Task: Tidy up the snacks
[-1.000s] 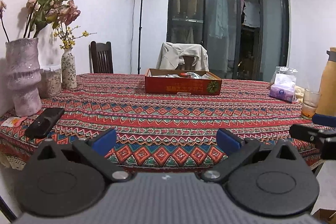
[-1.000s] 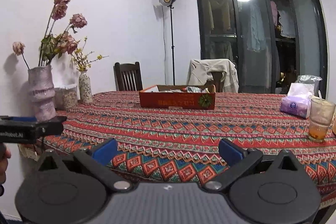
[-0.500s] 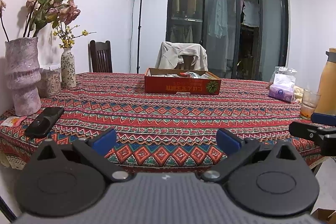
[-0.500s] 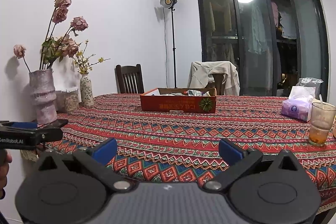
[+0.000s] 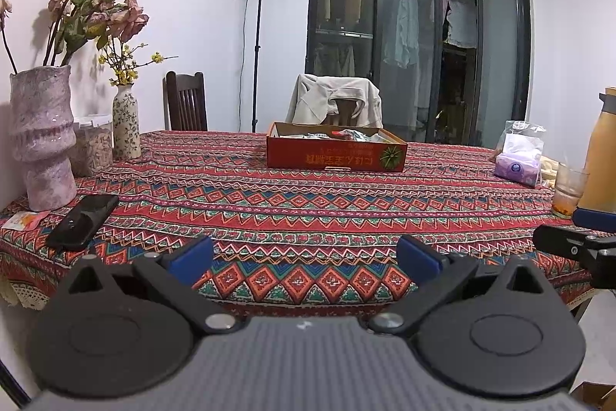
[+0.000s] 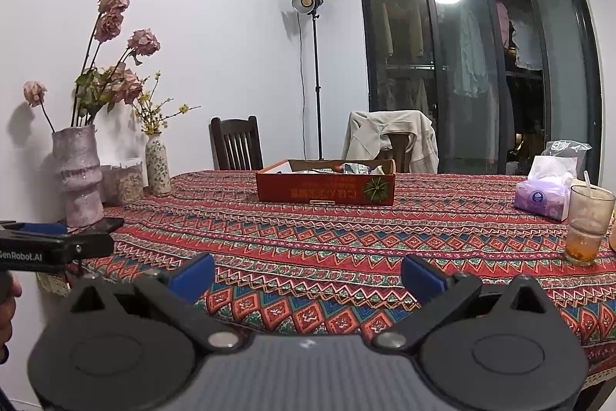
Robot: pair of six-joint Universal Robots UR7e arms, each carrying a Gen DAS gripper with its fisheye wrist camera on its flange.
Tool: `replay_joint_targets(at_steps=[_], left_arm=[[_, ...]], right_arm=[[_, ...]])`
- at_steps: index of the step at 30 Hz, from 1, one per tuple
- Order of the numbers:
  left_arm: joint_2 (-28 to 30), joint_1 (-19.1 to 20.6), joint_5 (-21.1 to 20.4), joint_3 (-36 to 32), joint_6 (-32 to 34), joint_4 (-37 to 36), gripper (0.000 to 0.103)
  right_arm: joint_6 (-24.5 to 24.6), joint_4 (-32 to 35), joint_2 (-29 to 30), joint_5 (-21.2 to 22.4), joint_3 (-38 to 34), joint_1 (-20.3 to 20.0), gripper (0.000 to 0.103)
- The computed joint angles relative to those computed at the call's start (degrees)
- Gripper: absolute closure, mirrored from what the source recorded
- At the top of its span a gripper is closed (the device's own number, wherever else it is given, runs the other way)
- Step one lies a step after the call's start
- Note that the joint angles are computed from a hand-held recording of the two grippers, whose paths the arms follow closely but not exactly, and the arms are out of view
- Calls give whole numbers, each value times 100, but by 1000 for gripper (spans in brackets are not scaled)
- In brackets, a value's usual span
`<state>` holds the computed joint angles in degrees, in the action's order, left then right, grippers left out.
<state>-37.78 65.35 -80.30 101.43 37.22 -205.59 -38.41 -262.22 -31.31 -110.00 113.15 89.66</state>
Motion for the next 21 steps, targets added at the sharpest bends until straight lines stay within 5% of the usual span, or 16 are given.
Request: replay_joint_targets(at_steps=[21], left_arm=[[-15,-10,-31,56,-1,-75,0]], right_arm=[[48,10,7,-10,9,-1,0]])
